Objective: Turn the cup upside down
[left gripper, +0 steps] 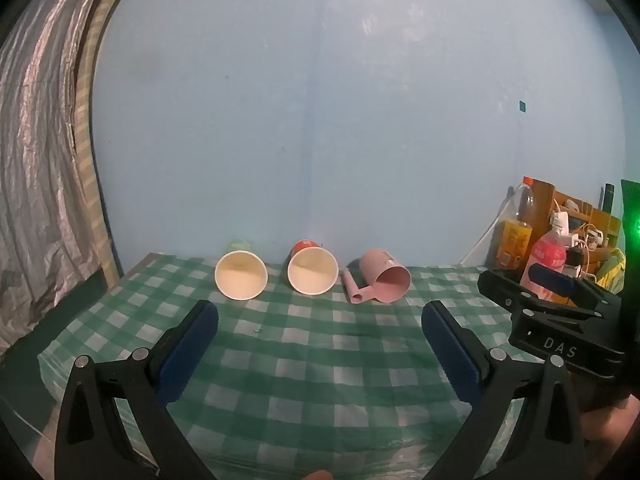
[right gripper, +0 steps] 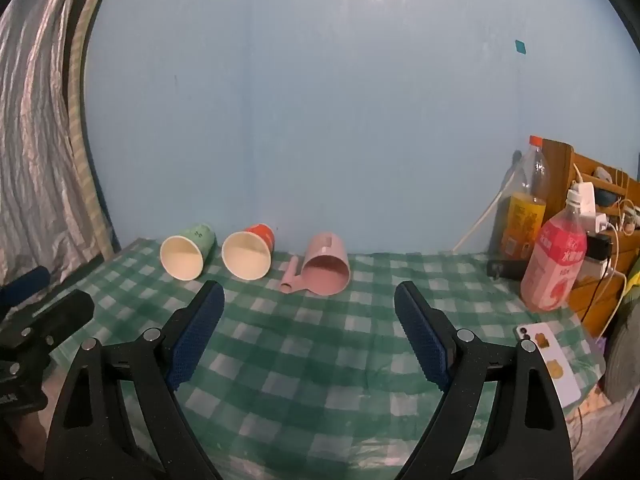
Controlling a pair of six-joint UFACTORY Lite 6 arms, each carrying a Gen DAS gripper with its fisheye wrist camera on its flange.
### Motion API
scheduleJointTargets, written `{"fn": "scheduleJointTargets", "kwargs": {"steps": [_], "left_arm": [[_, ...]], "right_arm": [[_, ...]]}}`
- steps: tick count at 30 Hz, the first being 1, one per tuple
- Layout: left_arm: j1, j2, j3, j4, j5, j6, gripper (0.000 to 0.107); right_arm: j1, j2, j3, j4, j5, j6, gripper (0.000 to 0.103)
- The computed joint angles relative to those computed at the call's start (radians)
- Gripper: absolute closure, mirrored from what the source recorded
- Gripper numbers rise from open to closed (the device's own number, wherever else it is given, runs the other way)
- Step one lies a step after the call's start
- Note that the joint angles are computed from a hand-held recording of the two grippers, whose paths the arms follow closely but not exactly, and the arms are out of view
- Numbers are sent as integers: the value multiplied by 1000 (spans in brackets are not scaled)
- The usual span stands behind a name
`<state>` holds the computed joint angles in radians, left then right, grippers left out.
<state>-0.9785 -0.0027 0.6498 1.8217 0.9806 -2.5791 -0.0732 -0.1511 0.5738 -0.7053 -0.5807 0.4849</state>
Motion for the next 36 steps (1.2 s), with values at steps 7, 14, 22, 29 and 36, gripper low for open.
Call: {"fn": "scheduleJointTargets", "kwargs": {"steps": [7, 14, 22, 29, 36], "left_arm": [[21, 15, 5, 44, -24, -16, 4], [18, 35, 16, 56, -11, -33, 4], [3, 14, 7, 47, -12, -29, 4], [7, 20, 7, 54, -15, -36, 4], [2, 26, 8, 57, -12, -41, 4]], "right_arm": [[-1, 13, 6, 13, 1, -15, 17], [-4, 32, 9, 14, -14, -8, 17], [-15, 36, 17, -14, -15, 16, 17], [0, 36, 7, 13, -8, -8, 17], [3, 36, 8, 15, -4, -10, 17]]}}
